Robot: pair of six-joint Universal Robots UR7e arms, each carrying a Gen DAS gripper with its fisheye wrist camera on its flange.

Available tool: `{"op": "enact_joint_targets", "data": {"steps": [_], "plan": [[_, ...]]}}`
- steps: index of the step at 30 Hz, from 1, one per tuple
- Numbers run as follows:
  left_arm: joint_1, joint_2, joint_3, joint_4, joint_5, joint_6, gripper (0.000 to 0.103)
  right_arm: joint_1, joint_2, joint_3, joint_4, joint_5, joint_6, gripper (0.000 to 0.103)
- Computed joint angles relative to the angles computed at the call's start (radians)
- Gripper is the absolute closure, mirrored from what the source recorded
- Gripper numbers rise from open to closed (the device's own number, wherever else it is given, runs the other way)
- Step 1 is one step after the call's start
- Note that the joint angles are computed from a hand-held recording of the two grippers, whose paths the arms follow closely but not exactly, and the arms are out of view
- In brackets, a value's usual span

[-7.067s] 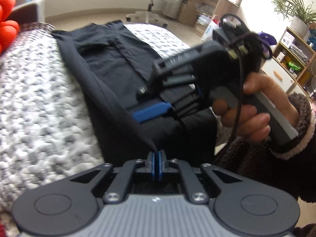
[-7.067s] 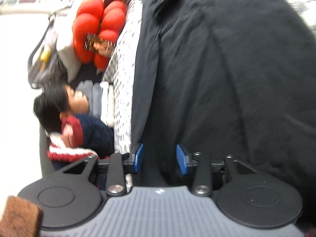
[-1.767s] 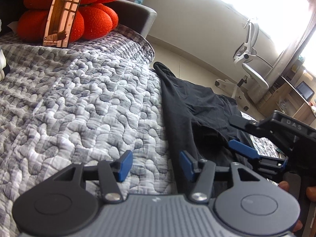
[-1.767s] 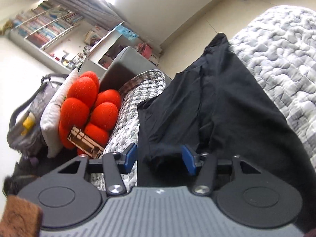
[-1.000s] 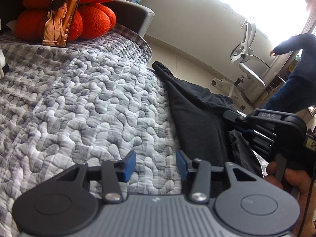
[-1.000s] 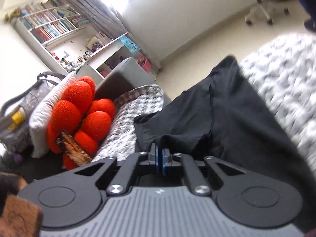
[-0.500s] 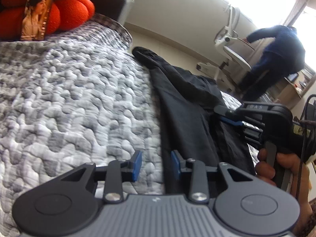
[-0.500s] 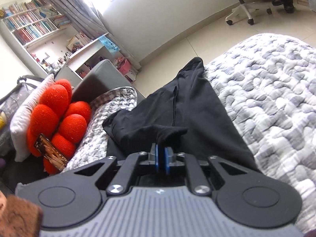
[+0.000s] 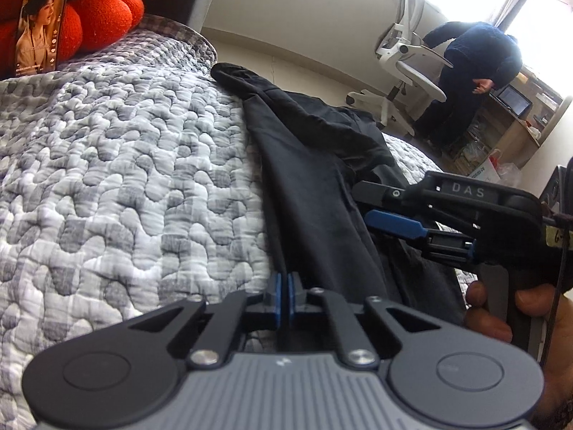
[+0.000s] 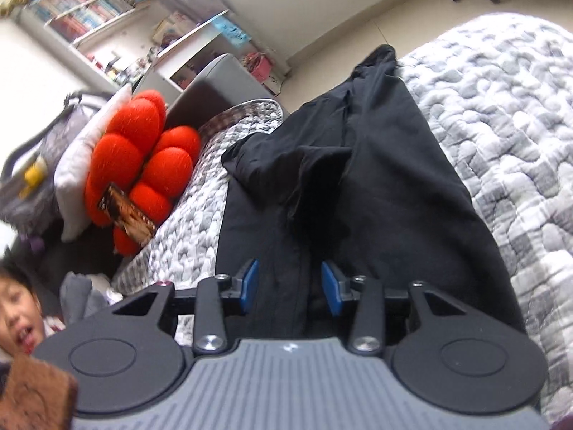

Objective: Fold clothes

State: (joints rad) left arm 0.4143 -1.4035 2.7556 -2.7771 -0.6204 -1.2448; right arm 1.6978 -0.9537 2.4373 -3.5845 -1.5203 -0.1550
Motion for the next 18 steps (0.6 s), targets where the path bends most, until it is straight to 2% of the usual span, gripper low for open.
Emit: {"op": "enact_joint_targets", "data": {"steps": [3,8,10,11,12,14,18], "plan": [[-0.008,-0.009,0.003,0.024,0.006,-0.026,0.098,-0.016,-0.013,0.004,0.016,0.016,0.009,0.060],[-0.012,-0.017,0.005,0.036,0.005,-0.036,0.098,-0.052,-0.052,0.011,0.109,0.082,0.061,0.059],[-0.012,-0.005,0.004,0.020,0.002,-0.019,0.098,-0.054,-0.060,0.014,0.135,0.092,0.067,0.062],[-0.012,0.000,0.003,0.013,0.000,-0.011,0.098,-0.048,-0.061,0.014,0.139,0.081,0.066,0.070],[-0.014,0.003,0.002,0.017,0.000,-0.011,0.098,-0.040,-0.062,0.013,0.147,0.063,0.062,0.082],[-0.018,0.005,-0.002,0.031,-0.001,-0.014,0.101,-0.027,-0.061,0.012,0.151,0.033,0.053,0.096],[-0.030,-0.025,-0.010,0.113,0.002,-0.075,0.102,-0.008,-0.058,0.029,0.074,0.006,0.031,0.099]]}}
